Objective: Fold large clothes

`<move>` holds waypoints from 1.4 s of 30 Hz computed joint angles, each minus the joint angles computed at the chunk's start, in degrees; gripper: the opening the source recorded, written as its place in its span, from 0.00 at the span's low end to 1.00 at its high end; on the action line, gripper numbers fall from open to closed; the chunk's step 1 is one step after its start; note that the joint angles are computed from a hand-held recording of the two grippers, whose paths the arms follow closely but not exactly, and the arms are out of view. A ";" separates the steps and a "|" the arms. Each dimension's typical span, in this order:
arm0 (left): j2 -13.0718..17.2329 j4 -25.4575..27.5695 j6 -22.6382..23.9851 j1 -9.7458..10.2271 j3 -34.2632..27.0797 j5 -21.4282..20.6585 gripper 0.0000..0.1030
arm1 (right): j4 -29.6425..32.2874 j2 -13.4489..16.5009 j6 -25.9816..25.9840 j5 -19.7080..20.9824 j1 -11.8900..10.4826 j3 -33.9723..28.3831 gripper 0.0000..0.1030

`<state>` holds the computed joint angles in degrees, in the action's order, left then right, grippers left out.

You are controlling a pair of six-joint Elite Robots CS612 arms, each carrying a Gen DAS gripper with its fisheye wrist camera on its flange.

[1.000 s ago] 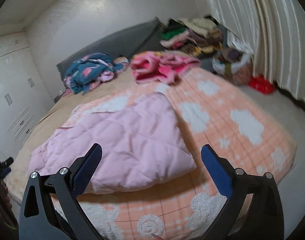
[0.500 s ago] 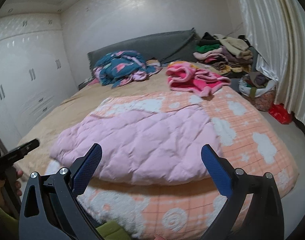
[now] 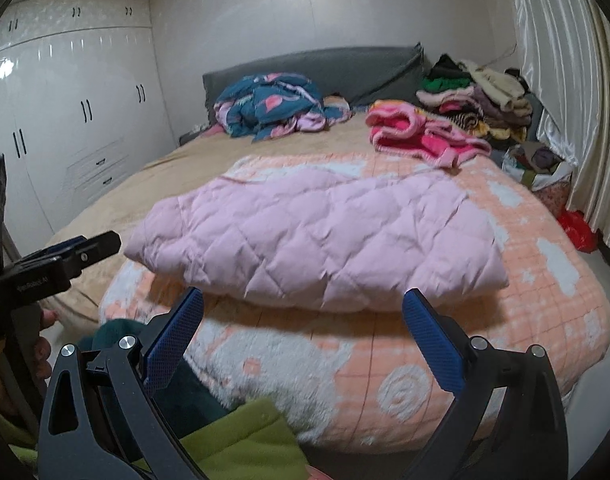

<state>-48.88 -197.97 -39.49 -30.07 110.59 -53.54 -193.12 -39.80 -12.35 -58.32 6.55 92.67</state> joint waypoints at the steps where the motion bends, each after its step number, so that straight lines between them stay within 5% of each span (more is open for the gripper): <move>1: -0.01 0.15 -0.19 -0.03 -0.03 -0.05 0.91 | 0.49 -0.01 0.18 -0.08 0.03 -0.09 0.96; 42: -0.13 1.66 -0.79 -0.07 0.32 0.28 0.91 | -1.33 0.14 1.15 -0.60 -0.17 0.09 0.96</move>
<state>-49.01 -196.32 -40.28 -30.14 110.90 -53.27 -194.45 -39.65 -11.20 -58.92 6.39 92.76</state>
